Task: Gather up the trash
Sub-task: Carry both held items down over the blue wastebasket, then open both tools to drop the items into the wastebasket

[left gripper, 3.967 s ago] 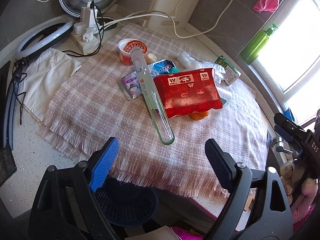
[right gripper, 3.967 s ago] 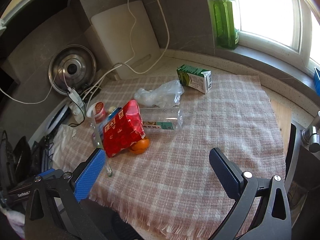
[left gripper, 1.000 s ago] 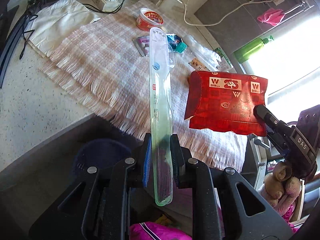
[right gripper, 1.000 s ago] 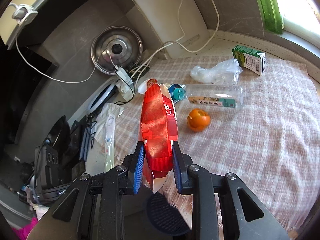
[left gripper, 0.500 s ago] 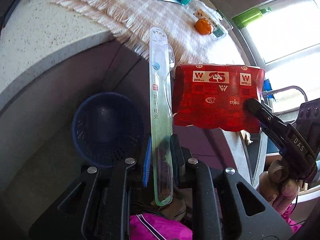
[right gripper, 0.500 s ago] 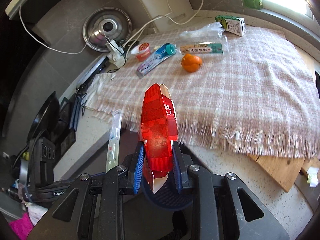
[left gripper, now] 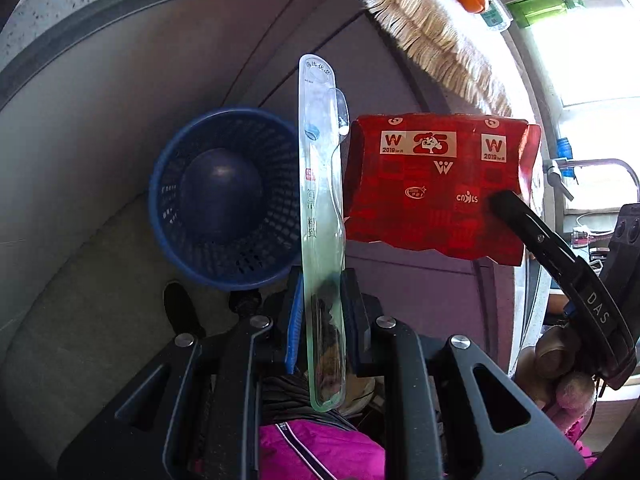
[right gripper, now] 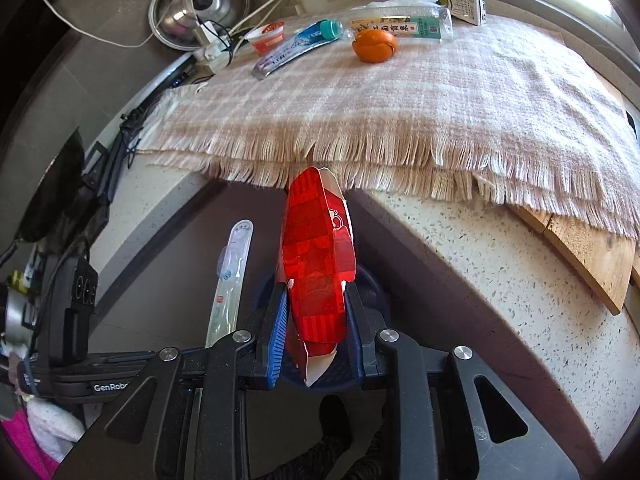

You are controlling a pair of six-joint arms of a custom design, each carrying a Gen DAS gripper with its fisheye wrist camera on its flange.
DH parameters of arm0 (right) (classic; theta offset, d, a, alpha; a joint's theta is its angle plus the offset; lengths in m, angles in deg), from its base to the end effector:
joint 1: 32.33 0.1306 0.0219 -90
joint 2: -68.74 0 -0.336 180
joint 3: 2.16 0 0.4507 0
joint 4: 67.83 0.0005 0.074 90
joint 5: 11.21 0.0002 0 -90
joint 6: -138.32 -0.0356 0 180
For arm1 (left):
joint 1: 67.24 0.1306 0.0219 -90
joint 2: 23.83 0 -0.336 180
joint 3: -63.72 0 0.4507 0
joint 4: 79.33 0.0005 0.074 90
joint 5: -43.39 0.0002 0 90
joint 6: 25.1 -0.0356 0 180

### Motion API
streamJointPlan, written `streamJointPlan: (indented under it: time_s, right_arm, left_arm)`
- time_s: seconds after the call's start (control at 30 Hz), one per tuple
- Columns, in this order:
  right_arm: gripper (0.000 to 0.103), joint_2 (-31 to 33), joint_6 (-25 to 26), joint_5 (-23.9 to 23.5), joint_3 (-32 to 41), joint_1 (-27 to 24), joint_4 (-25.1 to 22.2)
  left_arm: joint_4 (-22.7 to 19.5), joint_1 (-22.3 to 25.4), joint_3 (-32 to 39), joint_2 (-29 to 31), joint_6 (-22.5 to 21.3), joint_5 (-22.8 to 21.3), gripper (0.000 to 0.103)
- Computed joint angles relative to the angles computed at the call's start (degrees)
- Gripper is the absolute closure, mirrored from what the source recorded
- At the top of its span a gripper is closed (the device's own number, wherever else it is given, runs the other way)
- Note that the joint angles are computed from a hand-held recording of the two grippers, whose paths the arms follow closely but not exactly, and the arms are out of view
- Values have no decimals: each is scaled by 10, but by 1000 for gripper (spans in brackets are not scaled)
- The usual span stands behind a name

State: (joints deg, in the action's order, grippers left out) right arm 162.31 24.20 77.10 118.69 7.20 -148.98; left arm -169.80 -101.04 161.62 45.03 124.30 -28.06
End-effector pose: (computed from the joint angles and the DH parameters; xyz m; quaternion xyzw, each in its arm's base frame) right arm 0.3913 0.3237 0.5839 -0.1320 0.9414 0.1754 0.2561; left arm 0.2810 -0.2024 0.5680 -0.1731 0.9415 -0.2843 0.0538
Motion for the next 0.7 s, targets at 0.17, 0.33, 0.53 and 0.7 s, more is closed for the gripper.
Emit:
streamJointPlan:
  time_s: [0.17, 0.33, 0.53, 0.7]
  right_arm:
    - [78, 4, 12, 19, -20, 12, -2]
    - [78, 10, 18, 27, -42, 19, -4]
    - [78, 26, 33, 42, -51, 24, -7]
    - [78, 42, 39, 47, -50, 26, -7]
  left_arm:
    - [-10, -6, -23, 0, -3, 11, 86]
    - [-32, -6, -35, 15, -12, 19, 86]
    - [-54, 2, -38, 40, -34, 21, 86]
    - [-64, 3, -48, 45, -39, 20, 86]
